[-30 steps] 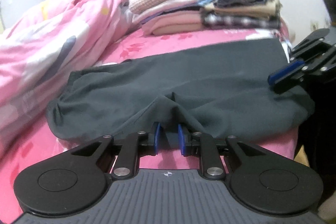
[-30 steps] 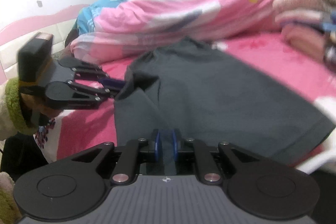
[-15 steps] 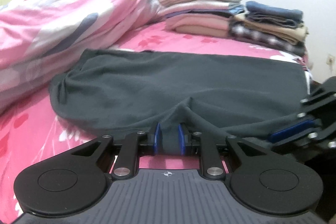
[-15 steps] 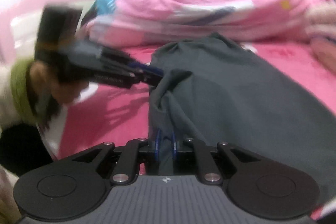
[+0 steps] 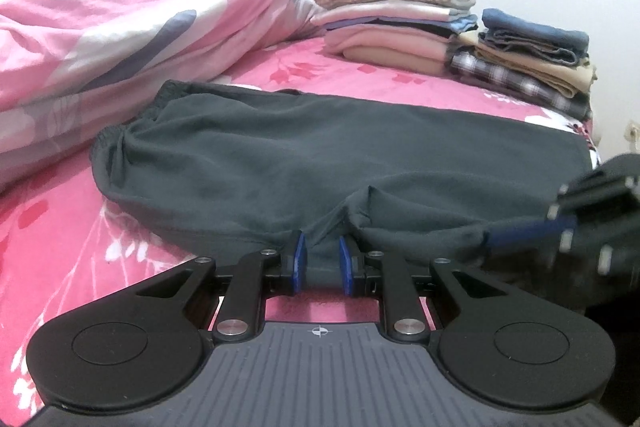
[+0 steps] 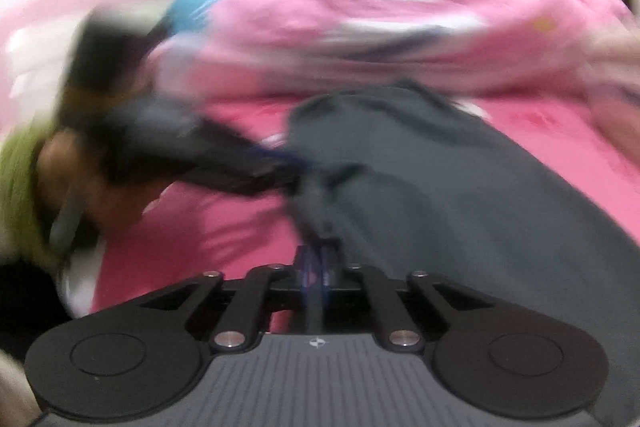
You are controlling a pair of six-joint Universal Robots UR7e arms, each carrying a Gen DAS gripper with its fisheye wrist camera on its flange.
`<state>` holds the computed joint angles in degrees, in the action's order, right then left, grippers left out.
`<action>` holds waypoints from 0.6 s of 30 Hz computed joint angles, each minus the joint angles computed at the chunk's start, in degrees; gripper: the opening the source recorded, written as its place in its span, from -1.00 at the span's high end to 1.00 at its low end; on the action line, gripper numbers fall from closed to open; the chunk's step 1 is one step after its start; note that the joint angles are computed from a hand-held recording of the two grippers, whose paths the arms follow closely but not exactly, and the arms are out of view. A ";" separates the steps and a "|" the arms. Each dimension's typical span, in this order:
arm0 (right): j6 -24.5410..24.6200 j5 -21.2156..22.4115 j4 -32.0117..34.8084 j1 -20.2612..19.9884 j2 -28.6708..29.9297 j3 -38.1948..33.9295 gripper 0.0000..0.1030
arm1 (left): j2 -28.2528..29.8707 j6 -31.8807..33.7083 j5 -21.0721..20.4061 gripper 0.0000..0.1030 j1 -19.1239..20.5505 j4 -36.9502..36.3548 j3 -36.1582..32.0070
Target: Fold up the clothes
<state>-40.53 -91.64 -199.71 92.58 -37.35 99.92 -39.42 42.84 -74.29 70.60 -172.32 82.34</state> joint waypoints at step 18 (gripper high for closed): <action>-1.74 -1.85 -0.14 0.45 0.41 -0.81 0.94 | -0.05 3.95 0.49 0.56 -0.19 -4.24 1.37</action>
